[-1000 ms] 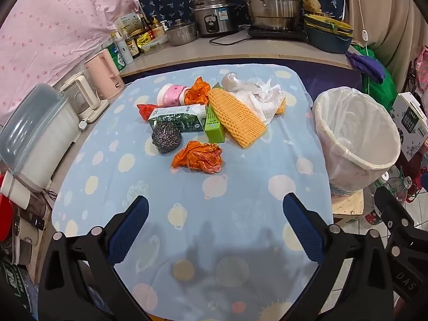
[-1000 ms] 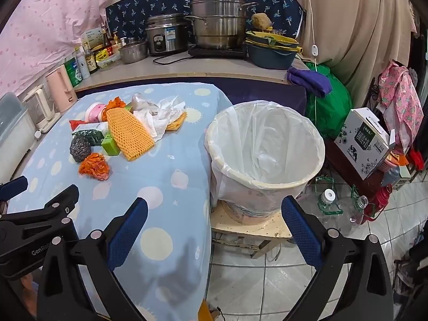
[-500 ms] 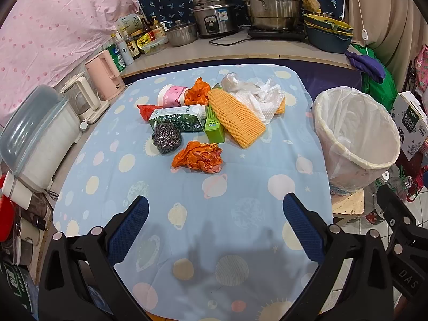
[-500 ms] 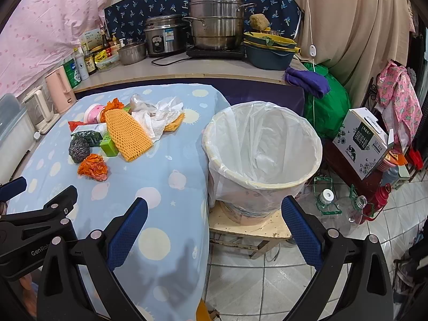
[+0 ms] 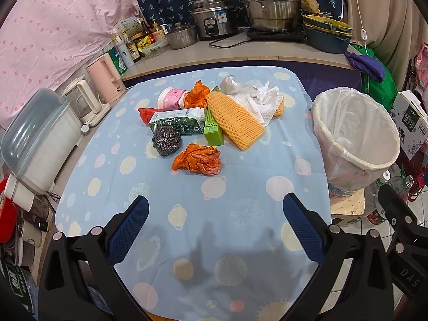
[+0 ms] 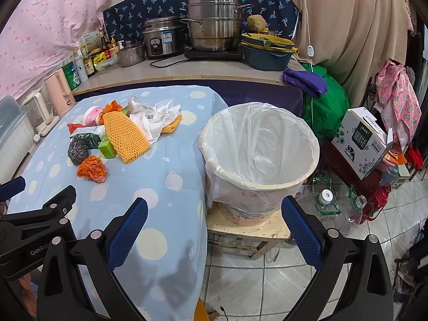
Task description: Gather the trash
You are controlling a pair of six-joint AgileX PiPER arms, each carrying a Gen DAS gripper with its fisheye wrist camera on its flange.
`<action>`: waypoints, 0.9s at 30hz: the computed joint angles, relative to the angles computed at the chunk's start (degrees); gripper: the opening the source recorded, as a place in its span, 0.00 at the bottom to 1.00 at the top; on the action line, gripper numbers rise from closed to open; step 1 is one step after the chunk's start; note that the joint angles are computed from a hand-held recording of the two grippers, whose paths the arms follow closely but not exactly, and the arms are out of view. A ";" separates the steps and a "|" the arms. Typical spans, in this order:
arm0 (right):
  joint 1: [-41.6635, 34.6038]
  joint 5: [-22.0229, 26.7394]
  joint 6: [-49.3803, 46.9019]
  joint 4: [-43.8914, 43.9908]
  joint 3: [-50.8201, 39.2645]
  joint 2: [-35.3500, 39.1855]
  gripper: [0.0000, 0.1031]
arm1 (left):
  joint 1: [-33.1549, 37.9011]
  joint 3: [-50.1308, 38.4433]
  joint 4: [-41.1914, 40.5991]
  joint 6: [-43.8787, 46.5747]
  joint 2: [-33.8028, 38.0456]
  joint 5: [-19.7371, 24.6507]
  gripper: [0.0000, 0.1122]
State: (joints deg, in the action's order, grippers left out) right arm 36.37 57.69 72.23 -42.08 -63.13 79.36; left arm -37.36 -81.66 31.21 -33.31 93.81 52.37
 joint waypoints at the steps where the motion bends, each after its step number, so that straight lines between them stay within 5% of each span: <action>1: 0.07 -0.01 0.08 -0.04 0.03 -0.01 0.93 | -0.02 -0.06 0.02 0.03 0.02 0.02 0.85; 27: -3.06 0.23 -4.39 1.89 0.53 -3.67 0.93 | -1.98 -2.04 1.85 -1.17 0.90 1.56 0.85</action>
State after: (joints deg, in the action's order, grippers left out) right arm 33.31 57.92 67.83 -40.20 -62.60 75.69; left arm -39.33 -83.70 33.06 -34.48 94.71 53.93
